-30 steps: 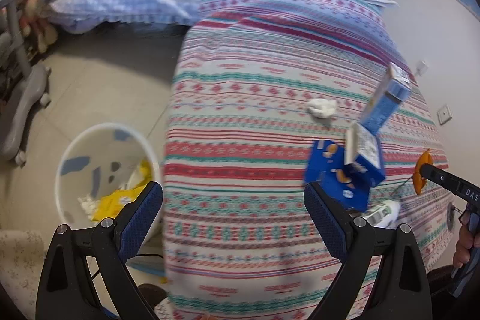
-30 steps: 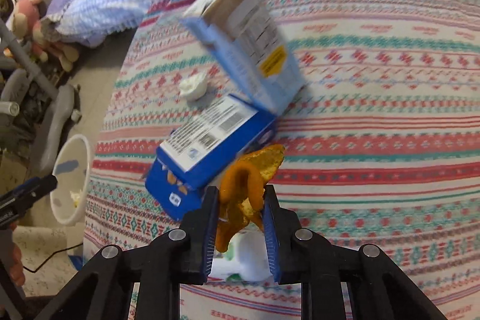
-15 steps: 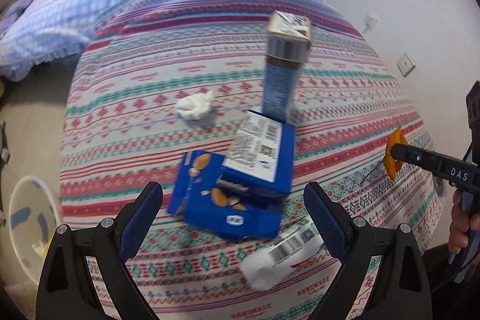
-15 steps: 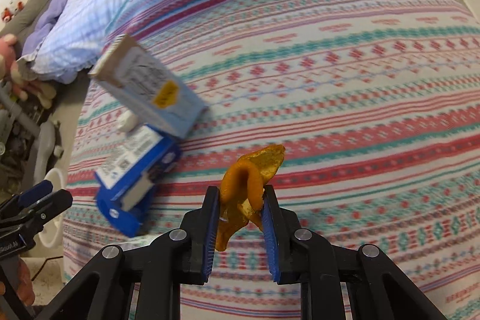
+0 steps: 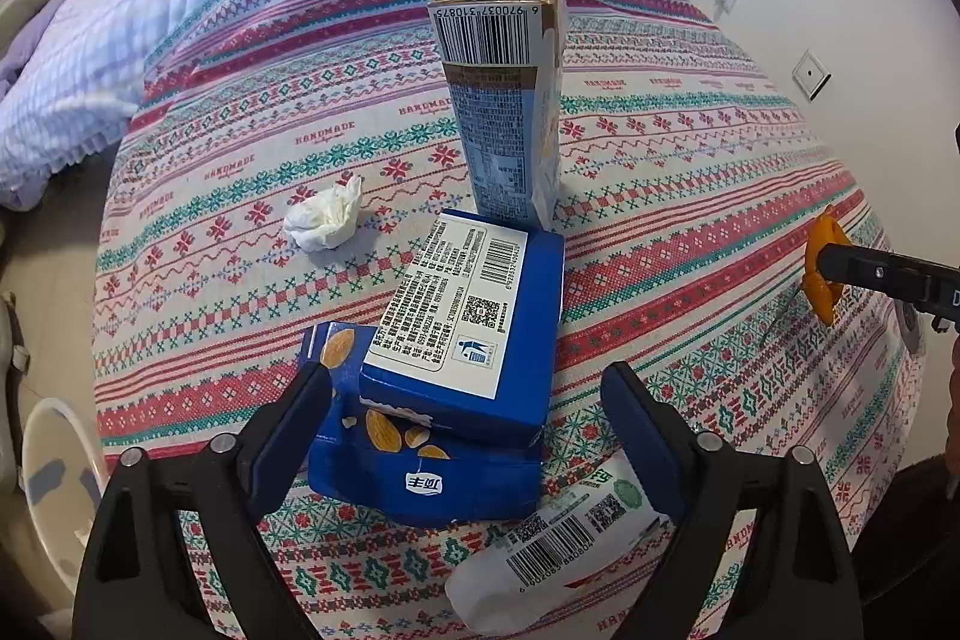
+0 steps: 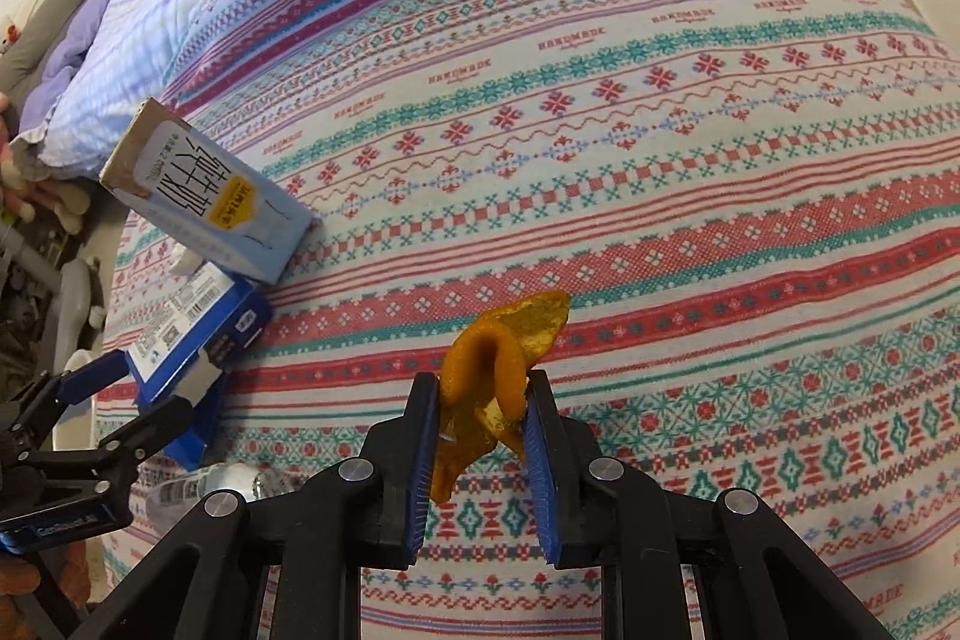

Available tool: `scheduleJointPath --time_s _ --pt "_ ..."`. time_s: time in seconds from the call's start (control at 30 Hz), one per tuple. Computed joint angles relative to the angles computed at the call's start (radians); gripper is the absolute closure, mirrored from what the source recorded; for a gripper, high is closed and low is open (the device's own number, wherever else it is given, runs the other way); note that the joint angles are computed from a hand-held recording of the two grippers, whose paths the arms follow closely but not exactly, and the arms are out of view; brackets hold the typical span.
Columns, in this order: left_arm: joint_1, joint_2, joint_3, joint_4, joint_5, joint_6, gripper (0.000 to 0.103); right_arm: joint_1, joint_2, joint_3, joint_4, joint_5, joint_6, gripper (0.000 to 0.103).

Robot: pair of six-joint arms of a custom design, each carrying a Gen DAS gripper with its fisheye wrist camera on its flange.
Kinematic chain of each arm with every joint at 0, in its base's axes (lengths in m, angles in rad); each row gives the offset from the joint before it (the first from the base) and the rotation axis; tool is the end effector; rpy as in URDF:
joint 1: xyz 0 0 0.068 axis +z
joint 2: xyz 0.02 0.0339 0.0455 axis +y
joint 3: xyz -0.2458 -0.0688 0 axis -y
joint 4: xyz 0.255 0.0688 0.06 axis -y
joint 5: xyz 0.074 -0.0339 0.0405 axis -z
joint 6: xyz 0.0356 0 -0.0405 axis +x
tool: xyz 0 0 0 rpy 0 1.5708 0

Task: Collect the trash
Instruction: 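Grasp the blue nut box with the left tool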

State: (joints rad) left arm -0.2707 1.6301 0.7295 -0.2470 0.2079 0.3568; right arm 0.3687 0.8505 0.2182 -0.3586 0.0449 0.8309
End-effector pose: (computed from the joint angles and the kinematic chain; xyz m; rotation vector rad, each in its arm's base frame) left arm 0.2723 -0.0832 0.0971 0.8906 2.5489 -0.2564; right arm 0.1490 0.0558 0.1043 0.6151 2.5376 0.3913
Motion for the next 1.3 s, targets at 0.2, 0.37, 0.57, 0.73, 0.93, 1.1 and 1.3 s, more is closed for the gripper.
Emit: scheduleJointPath --time_s 0.2,0.37,0.57,0.73,0.93,1.1,1.3 --pt "0.021 -0.003 -0.001 -0.005 0.035 0.014 0.040 -0.009 0.009 0.001 0.009 -0.006 -0.015 0.078" --pt "0.057 -0.091 -0.035 -0.007 0.091 0.031 0.040 -0.003 0.005 0.001 0.005 0.000 -0.008 0.078" --pt "0.119 -0.157 -0.056 -0.036 0.129 0.067 0.040 0.032 -0.003 0.015 -0.002 0.022 0.011 0.078" --pt "0.194 -0.180 -0.055 -0.062 0.155 0.102 0.040 0.093 0.052 0.051 0.024 0.050 0.043 0.078" --pt "0.328 -0.208 -0.046 -0.109 0.199 0.161 0.040 0.168 0.166 0.120 0.078 0.080 0.071 0.078" --pt "0.441 -0.196 -0.019 -0.143 0.231 0.213 0.040 0.229 0.264 0.187 0.125 0.104 0.080 0.078" --pt "0.568 -0.157 0.024 -0.175 0.261 0.277 0.040 0.285 0.374 0.266 0.169 0.117 0.087 0.078"
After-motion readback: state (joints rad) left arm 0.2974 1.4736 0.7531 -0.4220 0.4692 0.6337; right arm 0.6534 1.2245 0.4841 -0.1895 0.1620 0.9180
